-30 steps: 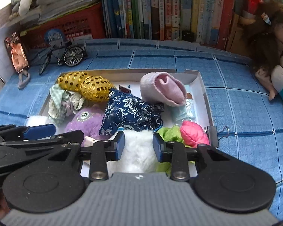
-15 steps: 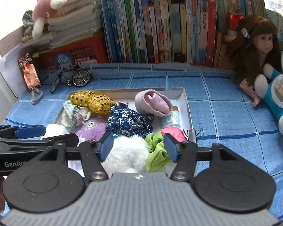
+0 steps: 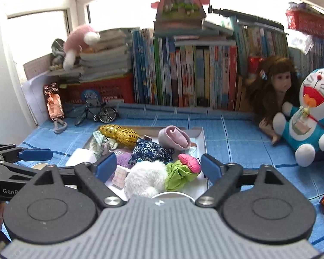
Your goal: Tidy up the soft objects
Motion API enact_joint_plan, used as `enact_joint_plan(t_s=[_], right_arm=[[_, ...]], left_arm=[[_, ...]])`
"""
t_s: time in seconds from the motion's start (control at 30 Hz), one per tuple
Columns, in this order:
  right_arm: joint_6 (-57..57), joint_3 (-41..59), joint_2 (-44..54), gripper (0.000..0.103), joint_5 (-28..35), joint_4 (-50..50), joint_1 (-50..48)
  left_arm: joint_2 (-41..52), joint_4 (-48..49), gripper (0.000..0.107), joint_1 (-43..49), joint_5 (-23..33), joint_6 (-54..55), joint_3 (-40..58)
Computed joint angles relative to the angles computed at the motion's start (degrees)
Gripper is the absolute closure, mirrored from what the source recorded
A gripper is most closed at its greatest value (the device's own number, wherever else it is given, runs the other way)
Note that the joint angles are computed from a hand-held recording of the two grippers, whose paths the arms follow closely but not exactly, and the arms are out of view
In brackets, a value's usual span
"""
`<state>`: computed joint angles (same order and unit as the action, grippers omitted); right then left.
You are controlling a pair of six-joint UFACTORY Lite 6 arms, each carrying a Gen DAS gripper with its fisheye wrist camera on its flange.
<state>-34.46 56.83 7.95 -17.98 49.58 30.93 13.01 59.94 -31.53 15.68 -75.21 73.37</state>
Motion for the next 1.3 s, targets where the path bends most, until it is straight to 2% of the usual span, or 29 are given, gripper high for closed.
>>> enact_joint_plan(t_s=[0.27, 0.37, 0.57, 0.8, 0.9, 1.03, 1.3], right_arm=[[0.63, -12.12, -8.13, 0.0, -11.76, -1.27, 6.12], [0.84, -15.79, -9.94, 0.0, -15.82, -0.85, 8.22], [2.04, -21.54, -10.68, 0.0, -23.63, 0.79, 12.44], [7.99, -26.13, -8.08, 0.0, -30.02, 0.14, 15.56], [9.79, -27.19, -5.88, 0.0, -32.63, 0.67, 17.03], [12.17, -28.31, -3.17, 0.0, -35.65, 1.17, 18.73], [17.7, -28.28, 2.43, 0.0, -37.63, 0.7, 19.14]], left_arm=[[-8.52, 19.94, 0.02, -4.61, 0.8, -22.16, -11.13], [-11.56, 30.19, 0.019, -6.45, 2.28, -33.67, -15.9], [-14.63, 40.48, 0.018, -9.47, 6.07, -46.94, -22.83], [-14.96, 46.9, 0.018, -11.68, 10.48, -57.98, -29.07], [-13.8, 47.99, 0.018, -12.98, 13.4, -60.76, -30.74], [-11.89, 49.08, 0.018, -13.64, 14.66, -62.74, -31.5], [-8.17, 51.27, 0.017, -14.43, 16.6, -67.88, -32.17]])
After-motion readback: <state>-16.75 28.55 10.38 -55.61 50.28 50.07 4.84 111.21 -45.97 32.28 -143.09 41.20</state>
